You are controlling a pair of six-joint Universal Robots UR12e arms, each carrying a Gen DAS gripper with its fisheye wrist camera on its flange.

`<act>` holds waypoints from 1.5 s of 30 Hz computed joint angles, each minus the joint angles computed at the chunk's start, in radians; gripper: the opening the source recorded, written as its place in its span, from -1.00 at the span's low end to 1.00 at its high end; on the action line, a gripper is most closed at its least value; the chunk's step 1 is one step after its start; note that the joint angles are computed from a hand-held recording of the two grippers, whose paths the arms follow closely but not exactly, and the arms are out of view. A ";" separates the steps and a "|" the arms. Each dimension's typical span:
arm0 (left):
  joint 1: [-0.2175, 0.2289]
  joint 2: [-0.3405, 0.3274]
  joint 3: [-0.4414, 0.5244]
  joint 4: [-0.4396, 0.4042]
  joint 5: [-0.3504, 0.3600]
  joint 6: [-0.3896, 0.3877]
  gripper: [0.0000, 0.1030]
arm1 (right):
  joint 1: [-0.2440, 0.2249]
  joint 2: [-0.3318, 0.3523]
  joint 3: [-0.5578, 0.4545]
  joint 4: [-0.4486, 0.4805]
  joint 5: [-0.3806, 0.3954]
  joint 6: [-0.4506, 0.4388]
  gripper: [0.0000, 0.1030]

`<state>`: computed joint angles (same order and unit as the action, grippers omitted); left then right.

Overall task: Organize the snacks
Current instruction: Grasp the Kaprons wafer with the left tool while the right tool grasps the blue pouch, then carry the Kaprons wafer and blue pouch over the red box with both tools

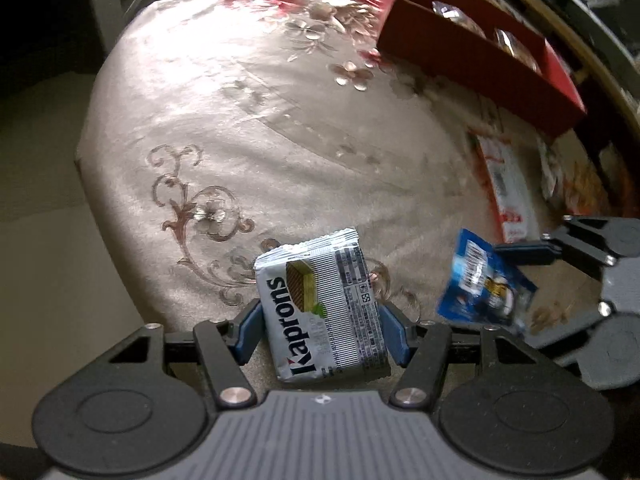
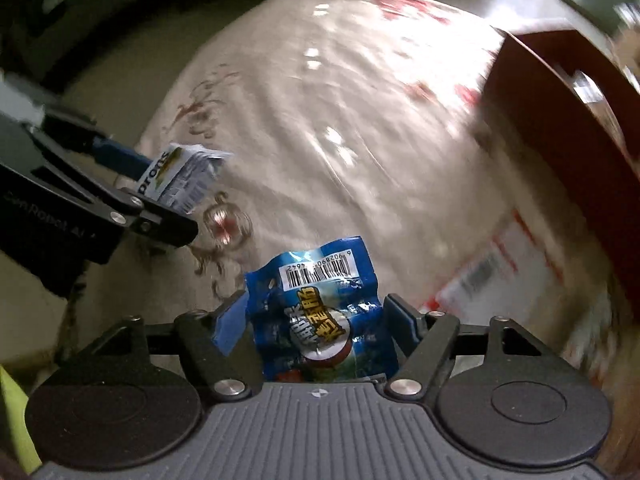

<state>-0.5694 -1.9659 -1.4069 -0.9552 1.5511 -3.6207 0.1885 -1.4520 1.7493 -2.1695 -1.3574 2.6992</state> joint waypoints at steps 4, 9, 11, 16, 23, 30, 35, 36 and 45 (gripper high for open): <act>-0.026 -0.020 0.032 -0.034 0.063 0.062 0.28 | 0.014 -0.033 0.051 -0.031 -0.039 -0.016 0.58; -0.046 -0.039 0.055 -0.057 0.114 0.096 0.42 | 0.014 -0.038 0.058 -0.038 -0.044 -0.017 0.72; -0.057 -0.039 0.055 -0.063 0.146 0.100 0.38 | 0.013 -0.043 0.063 -0.043 -0.047 -0.013 0.63; -0.055 -0.034 0.053 -0.054 0.131 0.064 0.17 | 0.003 -0.069 0.092 -0.048 -0.047 0.023 0.51; -0.064 -0.033 0.067 0.008 0.136 0.067 0.17 | -0.025 -0.107 0.124 -0.134 0.011 0.124 0.49; -0.061 -0.064 0.125 0.051 0.154 0.077 0.17 | -0.058 -0.115 0.142 -0.283 0.019 0.259 0.49; -0.063 -0.103 0.193 0.084 0.164 0.110 0.17 | -0.068 -0.095 0.133 -0.367 0.001 0.323 0.49; -0.062 -0.112 0.207 0.089 0.163 0.115 0.17 | -0.072 -0.092 0.130 -0.379 -0.004 0.335 0.49; -0.060 -0.199 0.357 0.112 0.176 0.136 0.17 | -0.098 -0.050 0.097 -0.499 -0.055 0.454 0.50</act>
<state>-0.6297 -2.1645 -1.0499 -0.8431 1.7276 -3.4847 0.0901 -1.5024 1.8466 -2.6683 -1.4128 3.1533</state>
